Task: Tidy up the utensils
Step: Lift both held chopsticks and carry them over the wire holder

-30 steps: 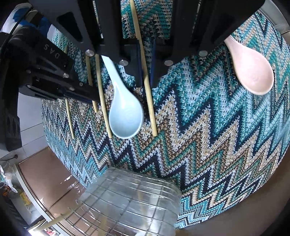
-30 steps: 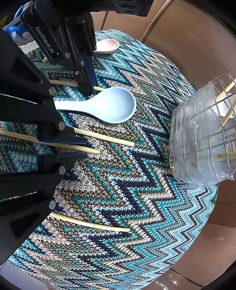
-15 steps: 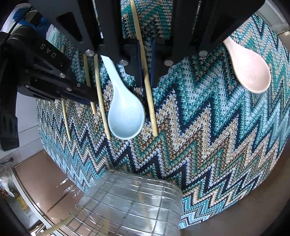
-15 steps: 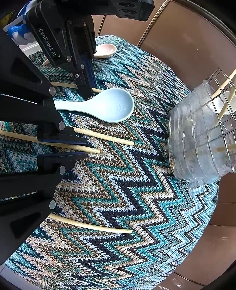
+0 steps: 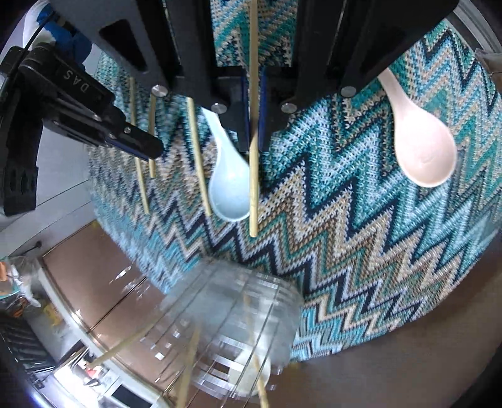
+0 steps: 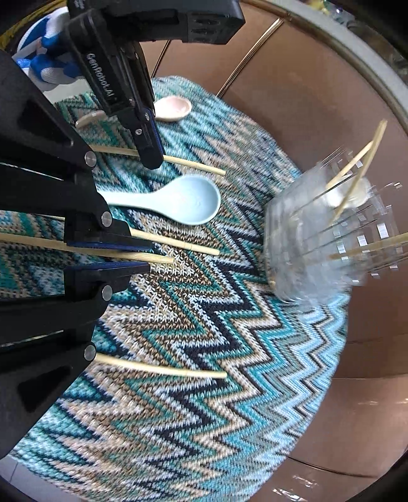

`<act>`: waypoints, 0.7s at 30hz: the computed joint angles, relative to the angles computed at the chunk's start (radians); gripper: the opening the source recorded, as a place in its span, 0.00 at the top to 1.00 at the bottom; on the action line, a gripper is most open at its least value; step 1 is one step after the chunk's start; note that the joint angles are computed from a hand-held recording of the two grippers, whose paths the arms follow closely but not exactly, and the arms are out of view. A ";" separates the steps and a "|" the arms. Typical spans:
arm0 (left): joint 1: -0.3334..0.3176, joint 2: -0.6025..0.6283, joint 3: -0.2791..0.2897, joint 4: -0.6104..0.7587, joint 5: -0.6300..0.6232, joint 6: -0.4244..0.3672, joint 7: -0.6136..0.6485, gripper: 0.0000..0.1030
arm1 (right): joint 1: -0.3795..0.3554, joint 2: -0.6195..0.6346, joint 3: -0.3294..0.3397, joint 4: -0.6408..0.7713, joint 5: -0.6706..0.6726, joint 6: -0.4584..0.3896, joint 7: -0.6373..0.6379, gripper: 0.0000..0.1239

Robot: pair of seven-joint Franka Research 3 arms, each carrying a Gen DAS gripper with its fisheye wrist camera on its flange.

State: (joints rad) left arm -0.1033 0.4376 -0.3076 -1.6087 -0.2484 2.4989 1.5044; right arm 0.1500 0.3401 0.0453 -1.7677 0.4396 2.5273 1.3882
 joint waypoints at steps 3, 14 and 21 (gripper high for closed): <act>0.008 -0.045 -0.009 -0.052 -0.019 0.055 0.018 0.96 | -0.002 -0.078 0.009 -0.092 0.036 0.069 -0.026 0.95; 0.016 -0.282 -0.019 -0.303 -0.187 0.257 0.183 0.96 | 0.052 -0.337 -0.003 -0.355 -0.038 0.290 0.068 0.96; -0.039 -0.414 0.024 -0.409 -0.372 0.335 0.341 0.96 | 0.052 -0.476 0.027 -0.485 -0.202 0.384 0.234 0.96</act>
